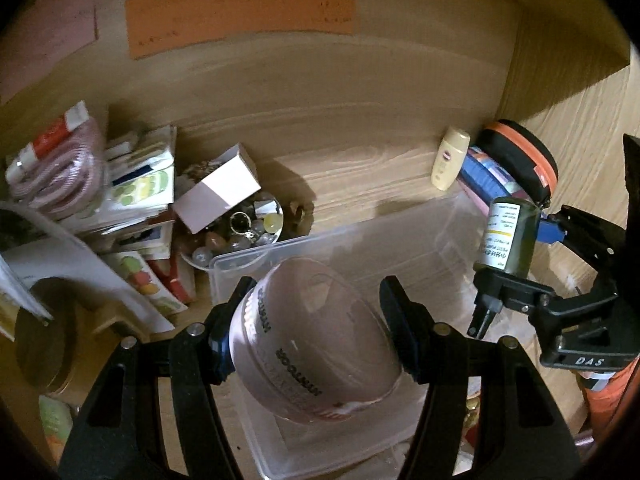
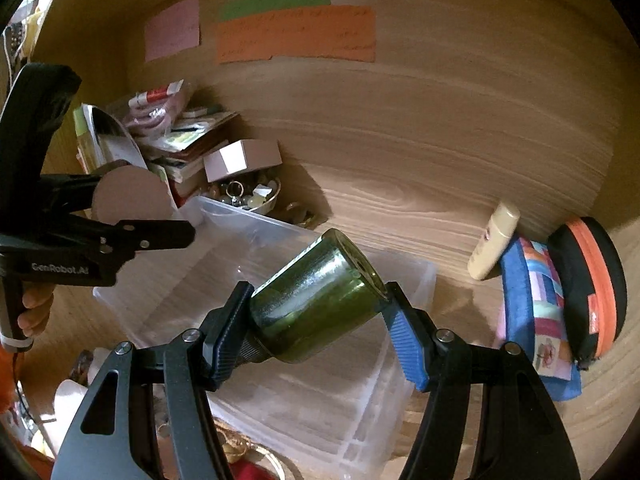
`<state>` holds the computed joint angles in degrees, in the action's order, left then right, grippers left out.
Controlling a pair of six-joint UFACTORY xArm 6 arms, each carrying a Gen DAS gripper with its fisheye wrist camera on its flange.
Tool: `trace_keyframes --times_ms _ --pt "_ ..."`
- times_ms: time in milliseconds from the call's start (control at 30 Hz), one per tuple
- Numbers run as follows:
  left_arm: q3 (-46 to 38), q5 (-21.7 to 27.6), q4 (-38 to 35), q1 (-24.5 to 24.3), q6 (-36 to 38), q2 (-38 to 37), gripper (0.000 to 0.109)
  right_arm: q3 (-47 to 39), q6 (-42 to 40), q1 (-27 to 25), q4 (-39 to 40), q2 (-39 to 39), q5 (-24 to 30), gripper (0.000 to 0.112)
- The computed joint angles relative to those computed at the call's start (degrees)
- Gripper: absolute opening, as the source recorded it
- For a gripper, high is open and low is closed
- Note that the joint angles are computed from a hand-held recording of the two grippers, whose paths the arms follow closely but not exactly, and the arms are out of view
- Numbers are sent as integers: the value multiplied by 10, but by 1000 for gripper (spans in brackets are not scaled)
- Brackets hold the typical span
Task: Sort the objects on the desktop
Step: 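Carry the pink jar and green bottle over the clear bin with both tools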
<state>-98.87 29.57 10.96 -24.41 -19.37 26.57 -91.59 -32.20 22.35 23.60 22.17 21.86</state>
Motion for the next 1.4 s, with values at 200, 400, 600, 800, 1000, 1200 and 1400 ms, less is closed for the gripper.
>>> trace_keyframes --times_ms 200,400,600,800,1000,1200,1400 --pt "-44 26 -20 -1 23 37 63 -41 25 1 -46 28 39 62" --pt "-78 53 -40 -4 47 67 63 -74 42 1 -83 53 75 62" --pt "-103 78 -56 -8 72 90 63 -99 59 5 -122 75 100 62" --pt "-110 94 -43 -11 75 95 63 -127 69 8 -143 97 128 62" --pt "-119 119 -49 -12 83 100 63 -160 75 8 -156 117 171 62" --pt "-120 120 -41 -10 79 102 63 -159 77 9 -164 118 167 62" --pt "-119 116 -36 -9 76 103 63 -156 95 10 -181 117 164 64"
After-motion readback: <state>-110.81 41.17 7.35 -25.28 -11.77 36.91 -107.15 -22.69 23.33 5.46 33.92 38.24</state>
